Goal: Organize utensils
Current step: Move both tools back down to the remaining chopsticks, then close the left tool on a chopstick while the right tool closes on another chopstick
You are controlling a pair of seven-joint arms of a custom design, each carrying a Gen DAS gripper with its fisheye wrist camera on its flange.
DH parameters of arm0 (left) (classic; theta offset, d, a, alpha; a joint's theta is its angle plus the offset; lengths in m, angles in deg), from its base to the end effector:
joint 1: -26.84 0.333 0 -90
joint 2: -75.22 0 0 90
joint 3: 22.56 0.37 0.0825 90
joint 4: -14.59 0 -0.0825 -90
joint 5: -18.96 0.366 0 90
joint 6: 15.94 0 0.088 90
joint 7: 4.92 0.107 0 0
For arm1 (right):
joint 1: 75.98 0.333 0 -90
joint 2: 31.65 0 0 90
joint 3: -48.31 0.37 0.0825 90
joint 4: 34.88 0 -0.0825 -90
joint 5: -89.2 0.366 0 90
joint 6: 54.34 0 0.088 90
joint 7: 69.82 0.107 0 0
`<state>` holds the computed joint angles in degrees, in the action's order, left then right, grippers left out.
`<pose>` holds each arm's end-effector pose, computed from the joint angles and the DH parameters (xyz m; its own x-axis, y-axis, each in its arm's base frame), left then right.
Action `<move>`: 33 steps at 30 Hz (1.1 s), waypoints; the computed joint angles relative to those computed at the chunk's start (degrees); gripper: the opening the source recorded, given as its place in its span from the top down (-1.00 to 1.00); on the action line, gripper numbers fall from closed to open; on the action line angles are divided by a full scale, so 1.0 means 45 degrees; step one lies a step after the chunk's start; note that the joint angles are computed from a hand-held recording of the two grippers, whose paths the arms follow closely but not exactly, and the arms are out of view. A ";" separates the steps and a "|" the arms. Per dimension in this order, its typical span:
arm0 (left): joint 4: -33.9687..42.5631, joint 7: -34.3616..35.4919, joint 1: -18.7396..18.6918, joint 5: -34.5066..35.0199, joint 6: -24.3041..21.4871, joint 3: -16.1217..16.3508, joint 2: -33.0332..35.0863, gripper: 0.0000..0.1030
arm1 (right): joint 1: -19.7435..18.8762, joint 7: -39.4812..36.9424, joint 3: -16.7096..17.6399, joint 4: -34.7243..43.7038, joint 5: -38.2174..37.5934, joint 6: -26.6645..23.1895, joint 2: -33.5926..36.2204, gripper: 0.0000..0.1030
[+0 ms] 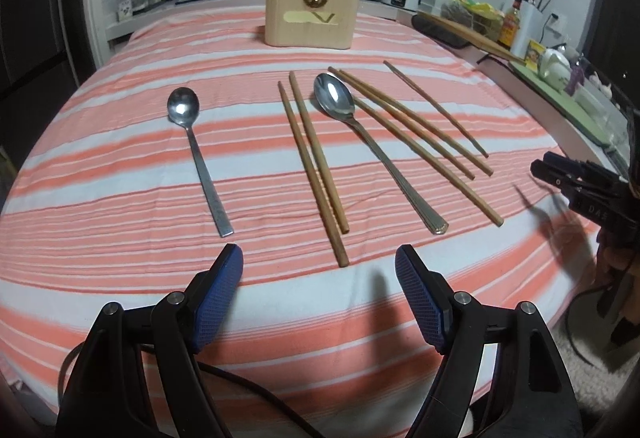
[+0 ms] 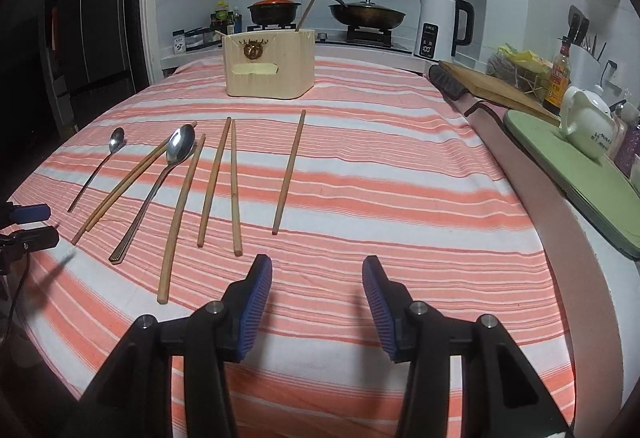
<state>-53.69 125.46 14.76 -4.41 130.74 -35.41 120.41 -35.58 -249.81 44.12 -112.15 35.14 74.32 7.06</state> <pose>0.7720 -0.2765 0.4309 -0.7051 -0.7016 0.1027 -0.5758 0.4820 -0.6604 0.6300 0.4524 0.4115 -0.3832 -0.9230 0.0343 -0.6158 0.2276 -0.7543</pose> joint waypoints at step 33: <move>-0.0748 0.0511 -0.0440 0.0299 0.1880 0.0122 0.0068 0.86 | -0.1094 -0.4238 -0.0274 0.3811 0.3932 0.0145 0.2441 0.87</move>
<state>-57.05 127.76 12.78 -3.07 139.20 -34.86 120.72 -40.51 -268.88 42.89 -95.00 52.84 74.97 18.04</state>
